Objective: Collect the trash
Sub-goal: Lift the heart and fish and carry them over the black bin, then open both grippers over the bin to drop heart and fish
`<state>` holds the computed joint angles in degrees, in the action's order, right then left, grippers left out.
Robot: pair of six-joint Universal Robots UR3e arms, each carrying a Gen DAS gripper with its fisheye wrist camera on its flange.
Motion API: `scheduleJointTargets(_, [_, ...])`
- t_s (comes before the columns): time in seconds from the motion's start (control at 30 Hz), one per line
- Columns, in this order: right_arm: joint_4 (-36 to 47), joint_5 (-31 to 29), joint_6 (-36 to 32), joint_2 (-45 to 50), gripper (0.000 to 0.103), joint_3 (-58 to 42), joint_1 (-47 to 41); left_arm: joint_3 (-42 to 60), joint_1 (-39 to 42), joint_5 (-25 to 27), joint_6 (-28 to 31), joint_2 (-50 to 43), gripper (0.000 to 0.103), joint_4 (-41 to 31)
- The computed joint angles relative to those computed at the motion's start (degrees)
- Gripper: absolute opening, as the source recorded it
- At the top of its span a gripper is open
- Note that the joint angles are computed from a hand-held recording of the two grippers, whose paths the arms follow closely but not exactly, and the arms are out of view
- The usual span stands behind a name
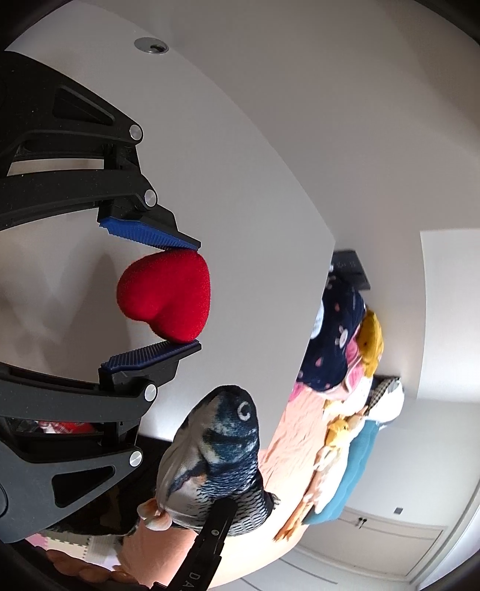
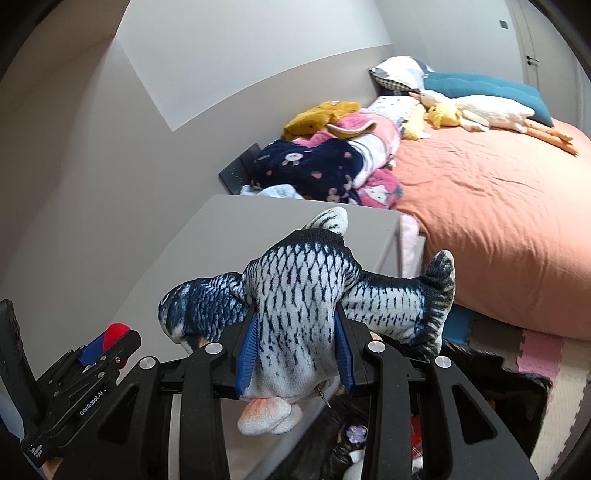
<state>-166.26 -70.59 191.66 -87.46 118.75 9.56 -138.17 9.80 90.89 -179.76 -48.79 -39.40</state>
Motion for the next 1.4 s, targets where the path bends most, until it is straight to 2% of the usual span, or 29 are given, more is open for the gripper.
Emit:
scheduleJointTargets(0.3, [1.71, 1.8, -3.0, -14.44, 0.039, 12.92, -7.26, 2.13, -12.26, 5.91, -5.35, -4.31, 0.048, 2.0])
scheduleJointTargets(0.6, [10.06, 6.43, -8.99, -28.73, 0.039, 20.96, -18.75, 5.47, -23.91, 9.84, -9.87, -11.29, 0.048, 4.64])
scheduleJointTargets(0.8, [23.75, 11.99, -16.61, -42.06, 0.039, 24.42, -30.5, 9.07, -31.69, 12.86, -12.61, -18.96, 0.048, 7.59])
scheduleJointTargets(1.0, [37.18, 14.96, -23.85, -52.8, 0.04, 25.01, -40.29, 11.89, -36.35, 13.42, -13.75, -24.17, 0.048, 8.45])
scheduleJointTargets(1.07, [42.43, 16.15, -26.57, -56.64, 0.04, 24.89, -43.7, 12.93, -37.37, 12.06, -13.74, -25.69, 0.048, 8.33])
scheduleJointTargets(1.17, [48.51, 17.37, -29.79, -60.7, 0.04, 24.41, -47.77, 13.09, -36.05, 6.08, -12.63, -25.84, 0.048, 8.05])
scheduleJointTargets(1.27, [55.43, 18.87, -33.66, -64.4, 0.04, 23.32, -52.16, 15.02, -39.2, 8.33, -13.19, -29.25, 0.048, 8.7])
scheduleJointTargets(1.4, [58.16, 19.21, -35.51, -65.83, 0.04, 22.74, -54.13, 15.96, -41.23, 8.64, -13.22, -31.5, 0.048, 9.19])
